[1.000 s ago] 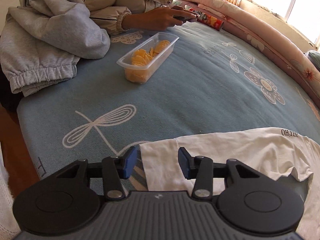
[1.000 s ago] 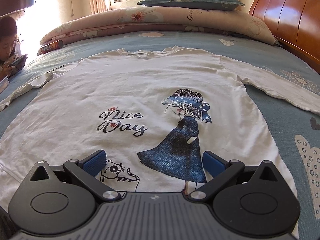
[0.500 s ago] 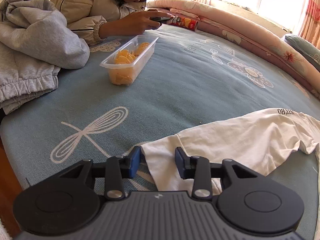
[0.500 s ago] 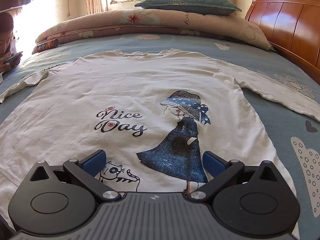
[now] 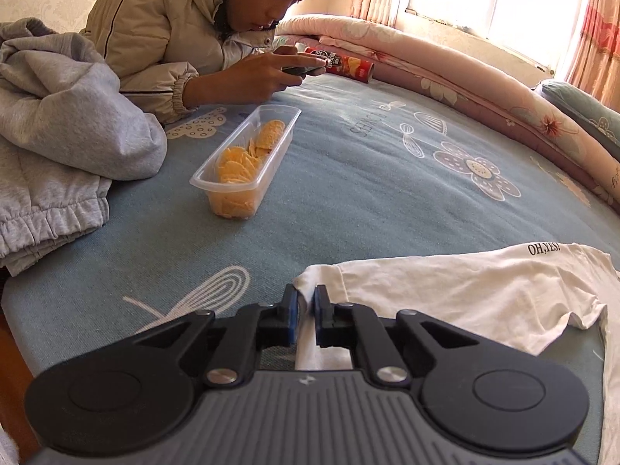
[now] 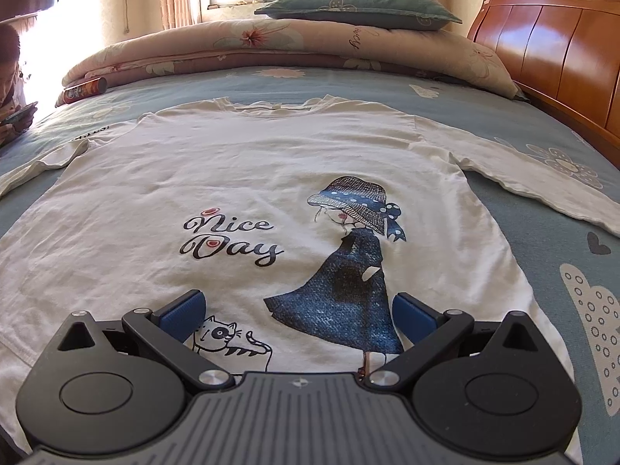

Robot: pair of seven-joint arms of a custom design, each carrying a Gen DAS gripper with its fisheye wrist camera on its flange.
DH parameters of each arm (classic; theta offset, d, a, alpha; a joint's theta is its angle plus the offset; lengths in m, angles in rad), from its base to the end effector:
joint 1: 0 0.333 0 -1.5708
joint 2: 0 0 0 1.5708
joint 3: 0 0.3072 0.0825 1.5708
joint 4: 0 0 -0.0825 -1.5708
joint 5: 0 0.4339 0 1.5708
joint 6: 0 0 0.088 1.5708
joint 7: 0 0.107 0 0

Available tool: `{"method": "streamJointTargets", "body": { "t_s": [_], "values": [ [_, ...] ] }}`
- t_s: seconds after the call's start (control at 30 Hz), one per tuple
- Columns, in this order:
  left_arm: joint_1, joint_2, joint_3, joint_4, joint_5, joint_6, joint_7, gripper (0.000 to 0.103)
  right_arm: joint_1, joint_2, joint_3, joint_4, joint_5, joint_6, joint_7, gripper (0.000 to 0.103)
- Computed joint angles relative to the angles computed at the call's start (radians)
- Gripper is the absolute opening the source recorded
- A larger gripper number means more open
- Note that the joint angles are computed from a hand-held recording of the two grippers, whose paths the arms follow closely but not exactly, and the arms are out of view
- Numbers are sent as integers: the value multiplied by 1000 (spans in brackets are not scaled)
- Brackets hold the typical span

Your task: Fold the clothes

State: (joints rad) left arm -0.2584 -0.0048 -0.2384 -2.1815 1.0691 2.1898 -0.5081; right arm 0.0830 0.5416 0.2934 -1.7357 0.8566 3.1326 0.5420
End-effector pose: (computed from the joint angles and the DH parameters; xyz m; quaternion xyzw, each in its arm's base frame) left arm 0.5291 -0.2509 0.3708 -0.8619 0.2880 -0.2057 0.3631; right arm 0.7119 0.1817 0.3125 -0.7628 0.4833 -0.2201 0.3689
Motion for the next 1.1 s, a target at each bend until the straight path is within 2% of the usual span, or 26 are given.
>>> {"method": "streamJointTargets", "body": {
  "t_s": [0.2,0.43,0.47,0.6,0.67,0.77,0.87,0.9,0.97,1.1],
  "values": [
    [20,-2,14,12,-18,3,50,6,11,6,-9,5,-11,11,19,103],
    [54,31,39,12,-112,69,67,8,12,6,-11,3,-27,14,36,103],
    [54,34,39,14,-127,61,74,18,12,6,-10,3,-29,14,38,103],
    [40,24,27,31,-189,-55,127,14,-4,10,10,3,-27,21,27,103],
    [35,2,22,23,-192,-68,153,14,-14,13,23,4,-24,28,18,103],
    [37,-25,19,14,-188,-24,178,15,-23,16,34,5,-21,33,12,103],
    [40,-14,17,44,-174,24,206,26,-27,17,39,6,-21,36,9,103],
    [41,4,17,65,-160,46,210,30,-28,18,41,6,-20,37,8,103],
    [37,66,20,126,-137,80,244,33,-31,19,44,6,-20,38,6,103],
    [18,187,37,236,-143,139,319,33,-36,21,51,7,-19,42,2,103]
  ]
}}
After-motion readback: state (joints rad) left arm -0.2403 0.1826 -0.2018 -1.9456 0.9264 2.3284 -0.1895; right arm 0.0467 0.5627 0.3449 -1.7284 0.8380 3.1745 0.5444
